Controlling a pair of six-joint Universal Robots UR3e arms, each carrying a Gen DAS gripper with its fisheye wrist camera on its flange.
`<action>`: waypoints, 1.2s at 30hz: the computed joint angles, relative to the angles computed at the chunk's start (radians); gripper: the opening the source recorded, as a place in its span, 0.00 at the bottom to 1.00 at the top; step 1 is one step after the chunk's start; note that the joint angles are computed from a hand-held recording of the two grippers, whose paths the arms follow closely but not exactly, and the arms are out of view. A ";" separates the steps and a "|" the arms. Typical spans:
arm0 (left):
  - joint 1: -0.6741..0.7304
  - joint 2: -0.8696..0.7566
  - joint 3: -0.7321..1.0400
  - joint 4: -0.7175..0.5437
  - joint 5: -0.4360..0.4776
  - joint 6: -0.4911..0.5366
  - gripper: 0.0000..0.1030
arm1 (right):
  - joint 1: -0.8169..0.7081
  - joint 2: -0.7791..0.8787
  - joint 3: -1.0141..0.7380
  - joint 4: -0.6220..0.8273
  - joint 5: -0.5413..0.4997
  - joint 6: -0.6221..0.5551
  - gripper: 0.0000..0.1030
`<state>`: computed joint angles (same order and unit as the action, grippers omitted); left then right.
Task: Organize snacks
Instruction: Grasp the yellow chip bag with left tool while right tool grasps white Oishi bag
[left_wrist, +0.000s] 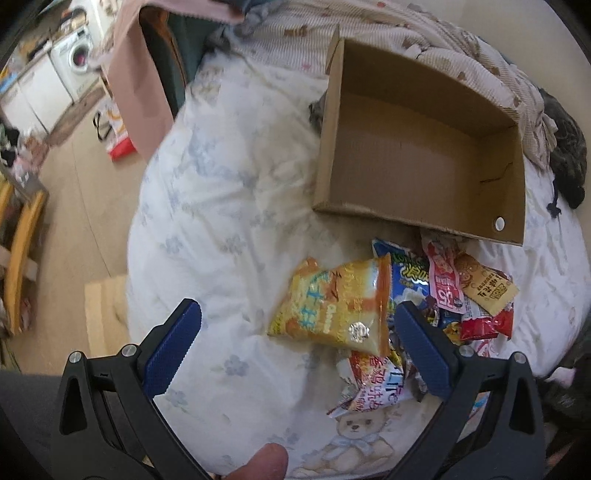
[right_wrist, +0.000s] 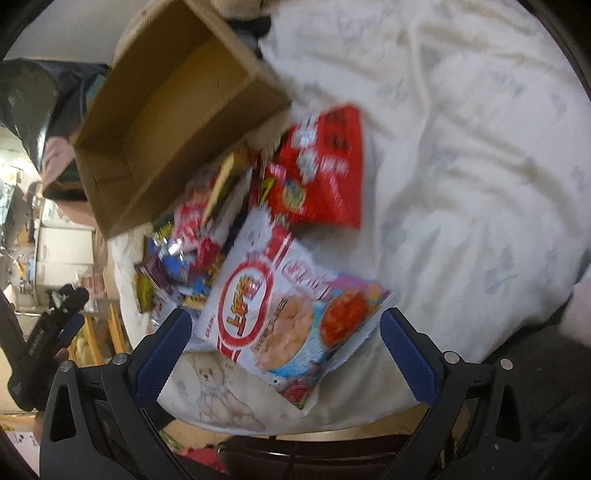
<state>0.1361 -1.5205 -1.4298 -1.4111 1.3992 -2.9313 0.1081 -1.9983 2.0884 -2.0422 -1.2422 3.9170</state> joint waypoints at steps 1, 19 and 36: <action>0.003 0.002 -0.002 -0.005 -0.005 0.001 1.00 | 0.053 0.082 -0.068 0.020 -0.040 -0.025 1.00; 0.018 -0.073 0.084 -0.083 0.034 0.024 1.00 | 0.307 0.740 -0.731 0.413 -0.281 -0.666 0.99; -0.001 -0.328 0.233 -0.244 -0.109 -0.029 1.00 | 0.204 0.299 -0.451 0.185 0.008 -0.556 0.66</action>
